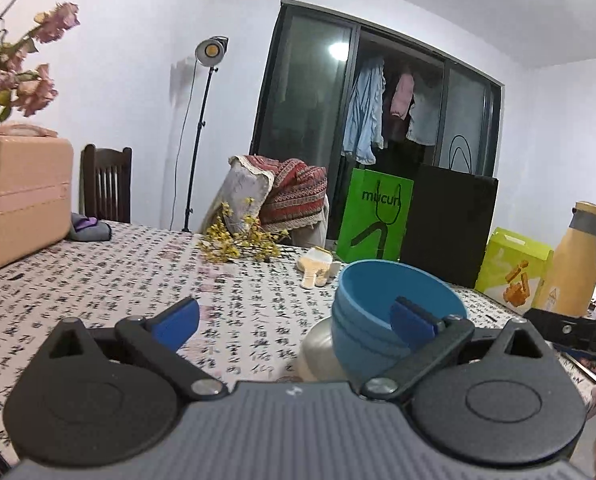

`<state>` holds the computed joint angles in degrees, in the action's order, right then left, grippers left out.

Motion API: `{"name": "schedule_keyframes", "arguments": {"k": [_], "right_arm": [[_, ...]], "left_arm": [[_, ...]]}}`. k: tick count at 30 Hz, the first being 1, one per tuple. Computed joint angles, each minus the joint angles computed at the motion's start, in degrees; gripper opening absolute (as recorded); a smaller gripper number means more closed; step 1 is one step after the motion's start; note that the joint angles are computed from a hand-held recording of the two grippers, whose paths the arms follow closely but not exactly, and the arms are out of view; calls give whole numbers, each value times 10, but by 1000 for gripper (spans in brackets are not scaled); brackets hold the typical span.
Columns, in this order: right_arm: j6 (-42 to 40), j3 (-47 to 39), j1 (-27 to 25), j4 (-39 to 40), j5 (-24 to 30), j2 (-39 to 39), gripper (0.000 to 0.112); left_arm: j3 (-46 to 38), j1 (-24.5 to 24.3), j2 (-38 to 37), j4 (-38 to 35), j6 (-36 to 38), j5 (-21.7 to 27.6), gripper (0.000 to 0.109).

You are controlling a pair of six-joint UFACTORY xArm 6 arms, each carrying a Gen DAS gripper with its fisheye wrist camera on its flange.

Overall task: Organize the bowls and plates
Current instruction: 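Open both grippers and pull them back from the bowls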

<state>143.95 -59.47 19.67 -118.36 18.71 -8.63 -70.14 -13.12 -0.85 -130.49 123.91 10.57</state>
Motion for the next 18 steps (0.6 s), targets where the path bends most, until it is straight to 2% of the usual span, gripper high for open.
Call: {"name": "schedule_keyframes", "arguments": {"k": [7, 12, 18], "right_arm": [[-68, 82, 58, 50, 93, -56, 103], [-102, 113, 95, 77, 140, -74, 103], [-142, 138, 139, 110, 203, -86, 103]], "left_arm": [[76, 30, -44, -34, 77, 46, 103], [123, 45, -63, -52, 120, 70, 103], [166, 67, -81, -43, 113, 111, 103]]}}
